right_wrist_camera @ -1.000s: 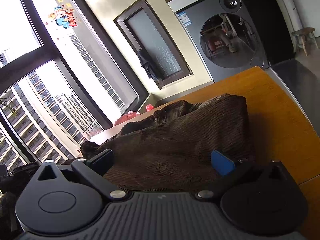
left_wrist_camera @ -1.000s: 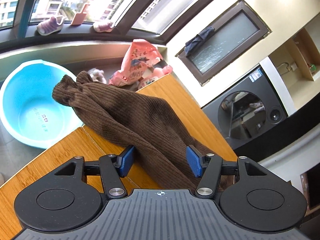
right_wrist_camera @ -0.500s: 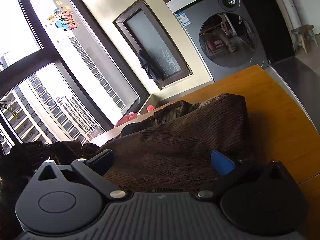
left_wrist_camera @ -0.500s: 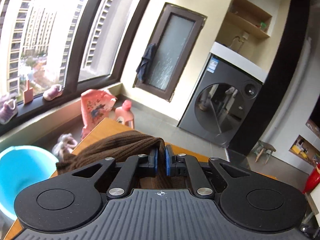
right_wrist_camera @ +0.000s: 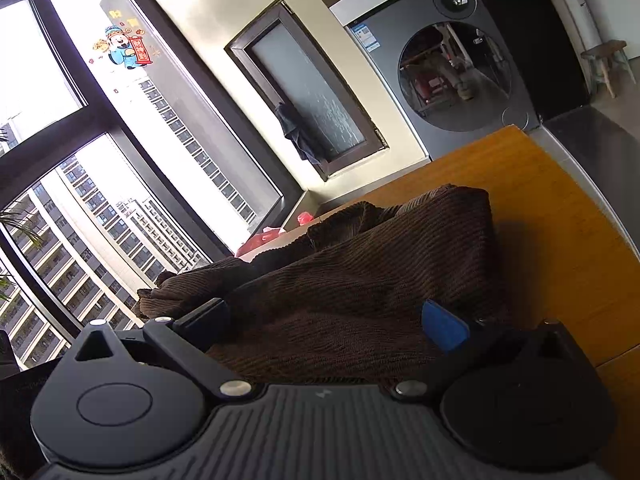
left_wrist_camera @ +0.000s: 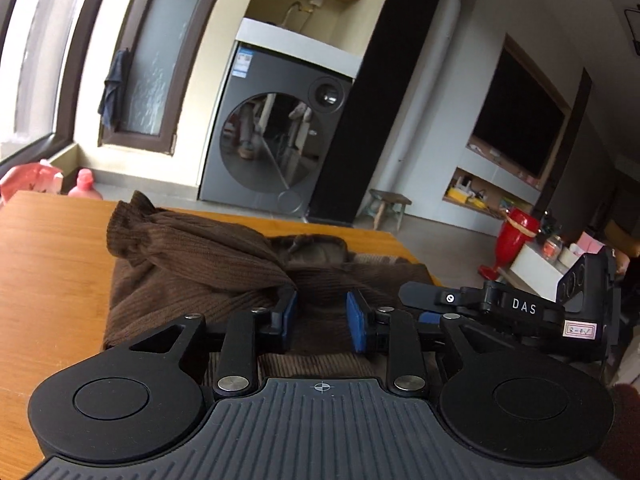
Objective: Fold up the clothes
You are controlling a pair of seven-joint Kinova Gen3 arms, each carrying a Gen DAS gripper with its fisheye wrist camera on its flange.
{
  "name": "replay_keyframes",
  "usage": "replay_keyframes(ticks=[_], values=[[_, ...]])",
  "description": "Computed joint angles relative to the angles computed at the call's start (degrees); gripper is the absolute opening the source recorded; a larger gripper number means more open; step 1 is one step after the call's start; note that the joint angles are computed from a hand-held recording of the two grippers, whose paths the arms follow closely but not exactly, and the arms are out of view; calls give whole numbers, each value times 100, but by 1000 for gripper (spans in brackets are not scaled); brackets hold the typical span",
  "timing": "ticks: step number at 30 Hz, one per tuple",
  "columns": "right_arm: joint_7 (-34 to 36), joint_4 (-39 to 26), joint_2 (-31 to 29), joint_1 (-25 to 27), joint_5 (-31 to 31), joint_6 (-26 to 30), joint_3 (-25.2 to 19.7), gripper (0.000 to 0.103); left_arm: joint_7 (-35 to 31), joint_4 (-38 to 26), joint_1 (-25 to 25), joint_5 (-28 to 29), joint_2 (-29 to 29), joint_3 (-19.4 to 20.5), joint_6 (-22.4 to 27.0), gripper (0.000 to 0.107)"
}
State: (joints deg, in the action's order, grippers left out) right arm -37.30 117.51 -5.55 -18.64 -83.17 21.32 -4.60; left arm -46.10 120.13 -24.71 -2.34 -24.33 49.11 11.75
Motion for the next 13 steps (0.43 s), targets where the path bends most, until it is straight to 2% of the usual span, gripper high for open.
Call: replay_keyframes(ticks=[1, 3, 6, 10, 13], values=[[-16, -2, -3, 1, 18, -2, -1, 103, 130, 17, -44, 110, -104, -70, 48, 39], [-61, -20, 3, 1, 63, 2, 1, 103, 460, 25, -147, 365, -291, -231, 156, 62], [-108, -38, 5, 2, 115, 14, 12, 103, 884, 7, -44, 678, -138, -637, 240, 71], [-83, -38, 9, 3, 95, 36, 31, 103, 1151, -386, 51, 578, 720, -923, 539, 66], [-42, -35, 15, 12, 44, 60, 37, 103, 1116, -627, 297, 443, 1301, -1269, 590, 48]])
